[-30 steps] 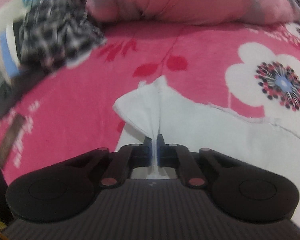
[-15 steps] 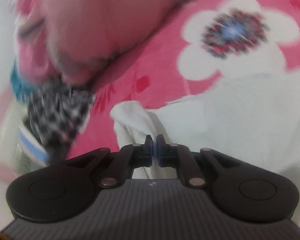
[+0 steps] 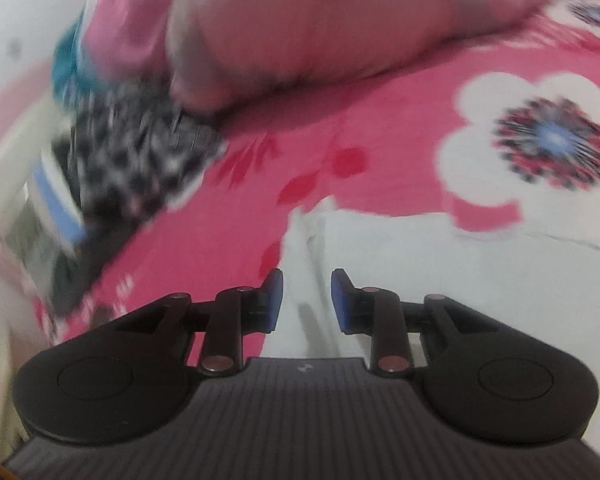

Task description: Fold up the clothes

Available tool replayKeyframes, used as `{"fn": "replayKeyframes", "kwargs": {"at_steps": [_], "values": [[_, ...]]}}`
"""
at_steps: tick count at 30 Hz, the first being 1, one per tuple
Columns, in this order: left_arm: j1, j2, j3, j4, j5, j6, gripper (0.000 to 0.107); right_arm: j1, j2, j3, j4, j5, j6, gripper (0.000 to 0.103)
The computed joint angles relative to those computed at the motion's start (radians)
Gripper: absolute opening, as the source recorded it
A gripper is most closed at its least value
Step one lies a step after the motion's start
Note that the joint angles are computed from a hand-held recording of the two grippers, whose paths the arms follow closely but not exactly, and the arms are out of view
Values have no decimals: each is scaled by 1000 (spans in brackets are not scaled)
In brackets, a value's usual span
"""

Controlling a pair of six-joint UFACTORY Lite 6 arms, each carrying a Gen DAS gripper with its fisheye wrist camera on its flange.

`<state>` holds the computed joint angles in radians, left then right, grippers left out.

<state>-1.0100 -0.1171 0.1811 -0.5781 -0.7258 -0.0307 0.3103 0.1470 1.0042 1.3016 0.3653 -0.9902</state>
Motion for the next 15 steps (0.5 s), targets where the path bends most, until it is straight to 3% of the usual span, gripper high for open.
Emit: {"fn": "replayKeyframes", "kwargs": {"at_steps": [3,4,5,12,15], "values": [[26,16,-3,51,-21,-24,4,94,108,107,-233,-86,178,25],[33,15,-7,66,-25,-33,4,113,131,125,-291,-115,221,21],[38,10,-13,80,-30,-41,4,119,142,130,-307,-127,234,6],[6,-30,-46,73,-53,-34,4,59,10,-22,110,-119,-104,1],[-7,-17,-34,69,-55,-22,4,17,-55,-93,203,-118,-184,1]]}}
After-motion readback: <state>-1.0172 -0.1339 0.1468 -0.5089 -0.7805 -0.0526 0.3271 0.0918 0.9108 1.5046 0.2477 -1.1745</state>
